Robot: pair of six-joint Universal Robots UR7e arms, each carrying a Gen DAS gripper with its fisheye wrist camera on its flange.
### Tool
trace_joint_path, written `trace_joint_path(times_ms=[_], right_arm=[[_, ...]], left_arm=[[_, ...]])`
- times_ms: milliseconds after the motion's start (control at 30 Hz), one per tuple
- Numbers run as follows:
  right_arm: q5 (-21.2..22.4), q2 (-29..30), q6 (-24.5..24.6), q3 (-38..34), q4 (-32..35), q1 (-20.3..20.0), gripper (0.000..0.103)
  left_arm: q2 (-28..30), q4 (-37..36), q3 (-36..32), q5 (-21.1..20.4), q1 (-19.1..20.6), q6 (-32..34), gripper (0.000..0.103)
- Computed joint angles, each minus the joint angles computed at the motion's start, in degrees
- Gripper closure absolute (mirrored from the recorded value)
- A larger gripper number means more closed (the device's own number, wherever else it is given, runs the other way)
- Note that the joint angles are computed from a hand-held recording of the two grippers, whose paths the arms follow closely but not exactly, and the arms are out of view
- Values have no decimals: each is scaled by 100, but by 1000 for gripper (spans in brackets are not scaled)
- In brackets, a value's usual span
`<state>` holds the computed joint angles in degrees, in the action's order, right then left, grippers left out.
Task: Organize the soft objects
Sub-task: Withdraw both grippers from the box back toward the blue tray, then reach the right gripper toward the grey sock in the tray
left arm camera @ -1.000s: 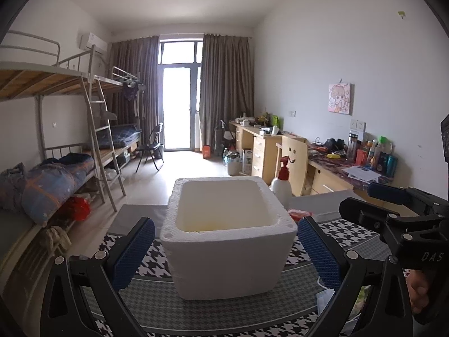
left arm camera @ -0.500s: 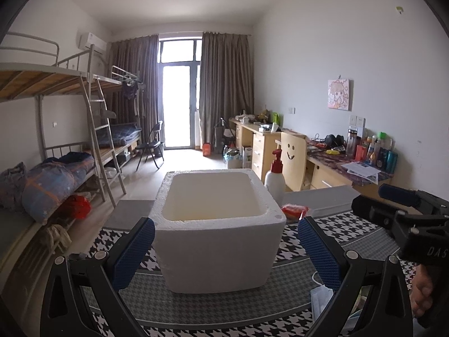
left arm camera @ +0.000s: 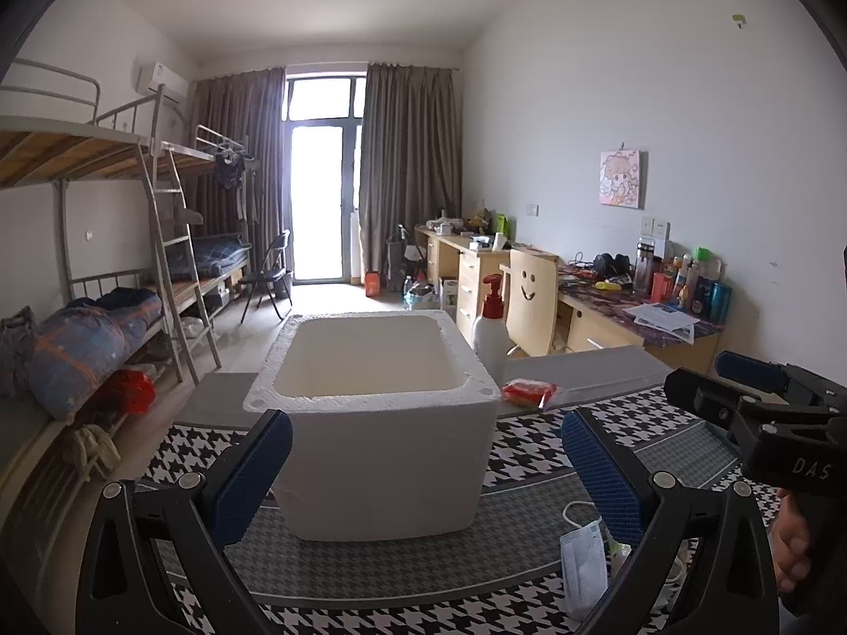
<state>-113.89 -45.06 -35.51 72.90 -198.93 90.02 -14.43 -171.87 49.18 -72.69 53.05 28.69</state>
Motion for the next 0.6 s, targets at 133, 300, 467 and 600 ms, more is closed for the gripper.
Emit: trace_joint_path(times_ms=[133, 300, 467, 600], right_arm=[[-73, -16, 1, 69, -110, -6, 13], [-99, -78, 25, 199, -211, -21, 13], [-154, -102, -6, 300, -332, -30, 13], [-141, -153, 40, 403, -406, -56, 13]], left_arm=[[-49, -37, 116, -52, 4, 16, 1], [-81, -53, 219, -115, 4, 13, 1], [-128, -87, 346, -207, 11, 30, 1], [-179, -142, 477, -289, 14, 43, 1]])
